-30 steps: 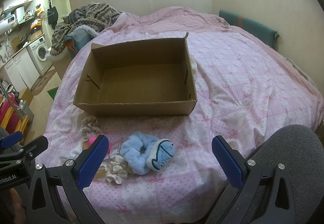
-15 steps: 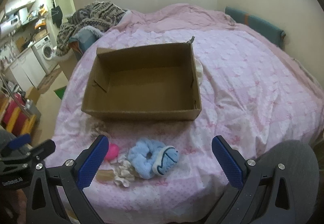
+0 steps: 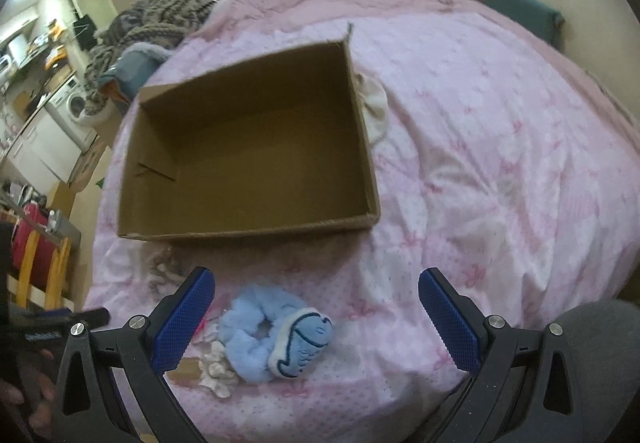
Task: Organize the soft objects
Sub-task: 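Grasp the white sock with the left tool while the right tool grasps the blue slipper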
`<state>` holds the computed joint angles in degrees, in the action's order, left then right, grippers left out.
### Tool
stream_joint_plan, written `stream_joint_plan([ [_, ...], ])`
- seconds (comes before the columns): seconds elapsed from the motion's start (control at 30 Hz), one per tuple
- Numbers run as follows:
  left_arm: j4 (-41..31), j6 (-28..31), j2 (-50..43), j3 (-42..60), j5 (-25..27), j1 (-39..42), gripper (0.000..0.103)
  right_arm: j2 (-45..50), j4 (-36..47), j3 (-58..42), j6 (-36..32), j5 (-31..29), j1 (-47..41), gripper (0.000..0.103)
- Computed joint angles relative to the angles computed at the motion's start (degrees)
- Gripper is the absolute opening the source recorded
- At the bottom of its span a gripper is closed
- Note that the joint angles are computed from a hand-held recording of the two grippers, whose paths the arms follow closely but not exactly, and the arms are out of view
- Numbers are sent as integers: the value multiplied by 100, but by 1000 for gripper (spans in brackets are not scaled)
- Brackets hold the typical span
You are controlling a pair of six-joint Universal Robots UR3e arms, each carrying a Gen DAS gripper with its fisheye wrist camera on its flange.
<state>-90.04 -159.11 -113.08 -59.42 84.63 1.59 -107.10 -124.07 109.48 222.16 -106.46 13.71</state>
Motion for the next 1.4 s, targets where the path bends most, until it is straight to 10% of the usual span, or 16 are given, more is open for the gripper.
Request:
stream_joint_plan([
  [0.27,-11,-409,-625,40,136,-251,77,-101,-244,312,-45,278,-215,103],
  [0.57,-122,-99,-462,-522,-531,202,26,-52,-358,349,63,278,-183,103],
  [0.83,-327,552,590,-882,-971,789,26,-298,-388,553,39,574,-445,103],
  [1.1,60,697,856,-993,-985,870,26,-492,-152,984,-102,2253,-1373,103],
  [1.4,464,679,1082,-1621,-1110,841,26,1247,59,-100,65,2282,-641,103],
])
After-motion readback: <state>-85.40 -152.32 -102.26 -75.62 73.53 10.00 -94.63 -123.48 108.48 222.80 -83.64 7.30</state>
